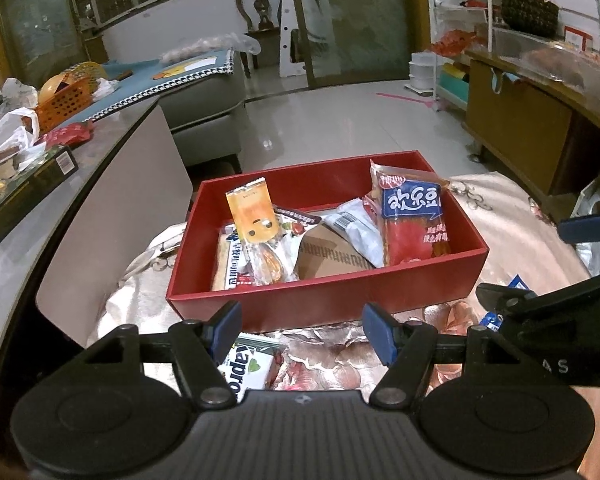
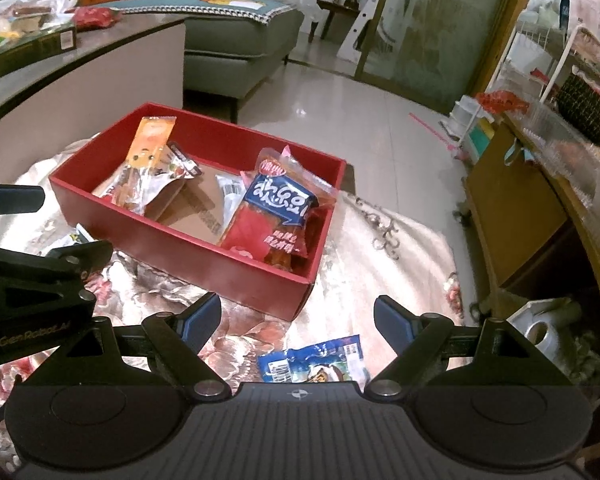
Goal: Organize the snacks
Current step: 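Grasp the white-and-green Kaprons wafer pack with the left tool while the right tool grasps the blue sausage bag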
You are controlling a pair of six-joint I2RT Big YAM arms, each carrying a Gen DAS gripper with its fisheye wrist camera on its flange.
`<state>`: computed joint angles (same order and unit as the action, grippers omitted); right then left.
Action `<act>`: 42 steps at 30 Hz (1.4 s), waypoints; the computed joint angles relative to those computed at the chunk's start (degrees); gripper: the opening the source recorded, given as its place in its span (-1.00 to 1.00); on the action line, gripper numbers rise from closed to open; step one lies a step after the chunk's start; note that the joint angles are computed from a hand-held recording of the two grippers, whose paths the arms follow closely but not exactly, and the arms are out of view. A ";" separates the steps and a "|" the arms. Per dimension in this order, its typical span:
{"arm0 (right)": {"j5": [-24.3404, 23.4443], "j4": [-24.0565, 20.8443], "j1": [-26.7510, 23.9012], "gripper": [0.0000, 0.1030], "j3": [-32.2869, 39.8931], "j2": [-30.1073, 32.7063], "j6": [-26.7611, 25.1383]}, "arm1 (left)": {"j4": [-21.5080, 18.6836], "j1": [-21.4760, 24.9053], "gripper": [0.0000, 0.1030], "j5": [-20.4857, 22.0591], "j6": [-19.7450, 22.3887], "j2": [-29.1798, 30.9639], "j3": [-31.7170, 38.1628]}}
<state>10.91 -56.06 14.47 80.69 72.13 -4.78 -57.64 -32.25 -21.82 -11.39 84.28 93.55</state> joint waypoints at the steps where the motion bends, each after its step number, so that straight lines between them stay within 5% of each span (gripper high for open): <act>1: -1.14 -0.58 -0.61 0.71 0.37 0.43 0.46 | -0.01 0.26 0.30 0.64 0.16 0.03 0.02; 12: -8.69 -6.39 -7.69 0.71 3.81 6.75 8.34 | -3.66 4.52 0.36 2.82 -2.72 1.10 0.69; 25: -12.49 -9.88 -7.63 0.76 4.24 11.33 0.95 | -6.71 10.83 0.38 8.75 -4.73 0.42 0.70; 30: -8.55 -9.04 -6.00 0.70 2.92 11.13 0.83 | -6.05 12.70 0.38 10.16 -7.14 1.32 -0.62; 32: -7.52 -8.83 -5.75 0.46 2.72 10.59 0.68 | -6.52 12.89 0.38 10.08 -5.97 3.33 0.07; 37: -9.96 -9.62 -6.22 0.41 2.49 9.85 0.67 | -3.80 12.27 0.56 7.76 -1.48 5.84 -0.95; 42: -13.10 -9.72 -7.73 0.39 3.10 9.14 0.81 | -7.09 12.33 0.46 10.25 -1.10 6.92 1.44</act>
<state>-2.19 -65.78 6.73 83.79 81.27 -3.97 -64.72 -19.92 -11.57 -12.48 91.20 94.99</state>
